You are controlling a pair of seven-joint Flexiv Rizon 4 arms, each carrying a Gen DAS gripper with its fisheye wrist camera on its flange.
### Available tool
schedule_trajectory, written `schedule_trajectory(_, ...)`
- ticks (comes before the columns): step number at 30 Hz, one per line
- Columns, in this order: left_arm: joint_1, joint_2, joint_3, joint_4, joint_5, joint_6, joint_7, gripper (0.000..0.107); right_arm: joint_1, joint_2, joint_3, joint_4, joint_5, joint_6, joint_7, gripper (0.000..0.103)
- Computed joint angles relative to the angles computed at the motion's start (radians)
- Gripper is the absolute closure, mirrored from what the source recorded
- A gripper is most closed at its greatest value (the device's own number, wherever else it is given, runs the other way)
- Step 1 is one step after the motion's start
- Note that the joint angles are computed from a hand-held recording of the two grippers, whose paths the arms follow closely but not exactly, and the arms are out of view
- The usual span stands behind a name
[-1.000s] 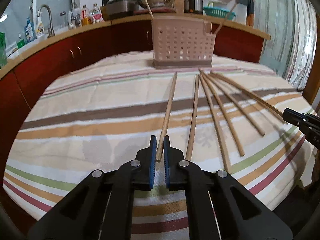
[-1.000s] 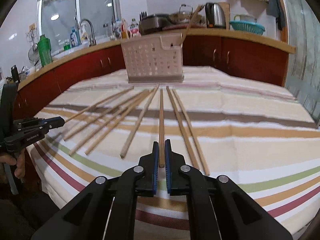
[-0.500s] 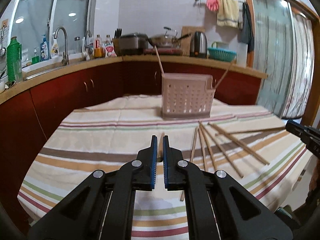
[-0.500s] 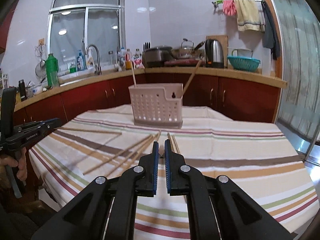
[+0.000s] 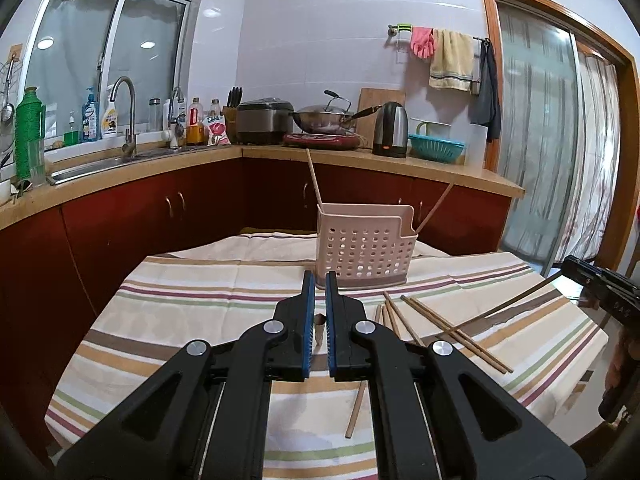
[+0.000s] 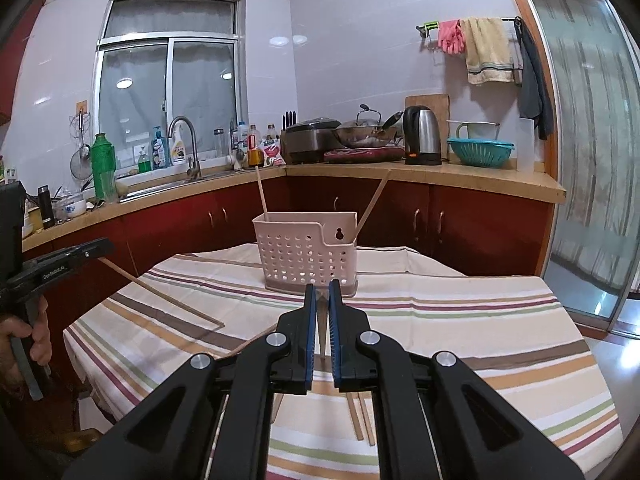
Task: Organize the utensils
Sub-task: 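Carry both chopsticks upright into the caddy and open both tools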
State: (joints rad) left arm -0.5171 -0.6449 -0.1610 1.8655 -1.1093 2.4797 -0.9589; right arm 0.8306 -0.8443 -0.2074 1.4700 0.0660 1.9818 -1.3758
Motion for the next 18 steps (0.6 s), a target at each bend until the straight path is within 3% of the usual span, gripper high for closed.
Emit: schedule_trajectory(18,0.053,-0.085,0.037,-0.208,0.081,-0.072,0.073,0.101,-0.096,-0.122,0.046,-0.274,-0.145,-0.104,0.104,0.096)
